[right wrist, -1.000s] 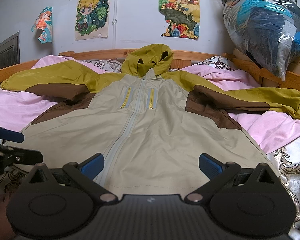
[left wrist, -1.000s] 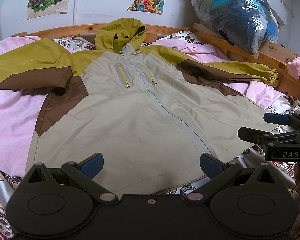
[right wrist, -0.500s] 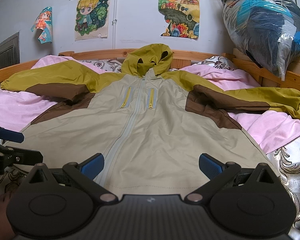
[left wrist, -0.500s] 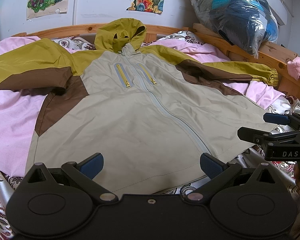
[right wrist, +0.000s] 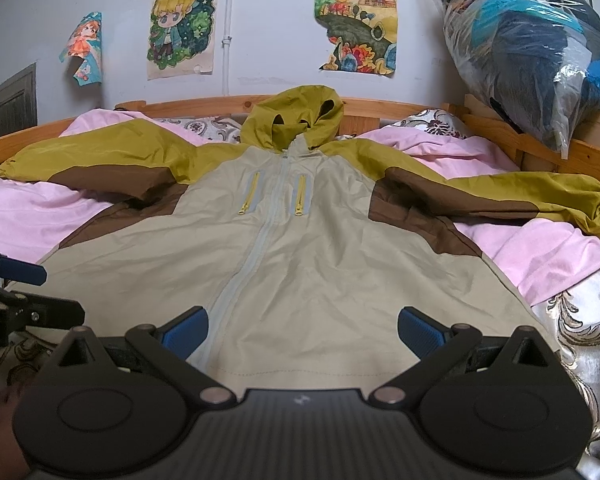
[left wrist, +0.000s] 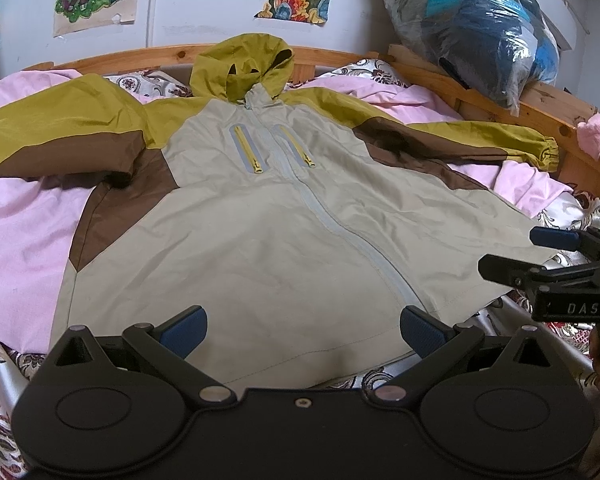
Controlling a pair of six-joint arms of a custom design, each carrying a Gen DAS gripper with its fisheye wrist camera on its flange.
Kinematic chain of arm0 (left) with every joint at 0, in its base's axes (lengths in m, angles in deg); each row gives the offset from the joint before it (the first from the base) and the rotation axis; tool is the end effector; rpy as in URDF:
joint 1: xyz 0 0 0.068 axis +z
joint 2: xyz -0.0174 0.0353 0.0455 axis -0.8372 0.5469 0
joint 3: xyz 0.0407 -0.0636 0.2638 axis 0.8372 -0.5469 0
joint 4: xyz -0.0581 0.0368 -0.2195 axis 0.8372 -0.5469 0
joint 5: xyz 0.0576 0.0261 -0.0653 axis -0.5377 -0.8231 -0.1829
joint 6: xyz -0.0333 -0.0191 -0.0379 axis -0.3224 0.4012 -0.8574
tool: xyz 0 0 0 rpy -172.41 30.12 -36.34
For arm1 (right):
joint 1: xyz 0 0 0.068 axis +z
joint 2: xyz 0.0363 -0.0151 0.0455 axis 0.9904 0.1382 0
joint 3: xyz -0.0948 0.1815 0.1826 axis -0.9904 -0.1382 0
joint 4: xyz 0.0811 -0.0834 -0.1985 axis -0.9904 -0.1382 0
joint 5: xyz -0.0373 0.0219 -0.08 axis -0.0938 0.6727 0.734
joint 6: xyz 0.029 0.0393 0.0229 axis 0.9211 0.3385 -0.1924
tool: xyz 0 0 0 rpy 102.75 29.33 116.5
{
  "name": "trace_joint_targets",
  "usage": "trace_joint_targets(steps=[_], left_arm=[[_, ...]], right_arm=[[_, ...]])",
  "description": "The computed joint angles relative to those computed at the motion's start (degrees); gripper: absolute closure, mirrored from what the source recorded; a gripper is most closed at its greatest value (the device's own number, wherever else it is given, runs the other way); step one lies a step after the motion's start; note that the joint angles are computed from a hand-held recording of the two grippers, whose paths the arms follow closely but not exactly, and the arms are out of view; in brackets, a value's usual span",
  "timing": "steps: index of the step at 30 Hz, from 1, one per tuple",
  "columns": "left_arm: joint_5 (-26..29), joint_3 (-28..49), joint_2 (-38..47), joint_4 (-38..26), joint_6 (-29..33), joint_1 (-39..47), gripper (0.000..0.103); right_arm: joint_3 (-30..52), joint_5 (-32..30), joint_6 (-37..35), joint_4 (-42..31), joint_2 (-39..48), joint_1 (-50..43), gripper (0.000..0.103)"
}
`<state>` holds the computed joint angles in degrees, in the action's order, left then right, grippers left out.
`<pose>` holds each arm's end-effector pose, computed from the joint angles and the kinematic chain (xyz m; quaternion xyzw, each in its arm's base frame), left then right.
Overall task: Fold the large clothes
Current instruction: 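Grasp the olive sleeve cuff with the right tool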
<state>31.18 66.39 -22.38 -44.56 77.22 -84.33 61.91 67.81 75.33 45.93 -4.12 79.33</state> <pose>0.1766 -0.0934 0.2767 0.1821 0.8691 -0.1418 0.4376 0.1330 -0.0028 0.2401 -0.0290 0.8435 0.0153 0.5361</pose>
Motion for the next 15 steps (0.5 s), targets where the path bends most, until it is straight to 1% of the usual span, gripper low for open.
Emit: trace_joint_targets(steps=[3, 6, 8, 11, 13, 15], left_arm=[[-0.33, 0.91, 1.21, -0.34, 1.30, 0.24, 0.001], [-3.52, 4.91, 4.96, -0.25, 3.57, -0.95, 0.001], [-5.24, 9.43, 8.15, -1.34, 4.49, -1.24, 0.001], [-5.69, 17.33, 12.93, -4.27, 4.96, -1.01, 0.001], [-6.21, 22.74, 16.32, -6.22, 4.91, -1.22, 0.001], [-6.33, 27.72, 19.72, -7.82, 4.42, -1.42, 0.001]], right_arm=[[0.37, -1.08, 0.67, 1.37, 1.70, -2.58, 0.000], [3.03, -4.09, 1.12, 4.75, 7.57, -8.16, 0.000], [5.79, -6.97, 0.82, 5.78, 11.27, -12.98, 0.000], [11.60, -13.29, -1.15, 7.17, 18.72, -21.98, 0.000], [15.79, -14.90, -2.00, 8.56, 24.15, -26.51, 0.000], [19.68, -15.01, -1.92, 11.45, 29.75, -30.63, 0.000]])
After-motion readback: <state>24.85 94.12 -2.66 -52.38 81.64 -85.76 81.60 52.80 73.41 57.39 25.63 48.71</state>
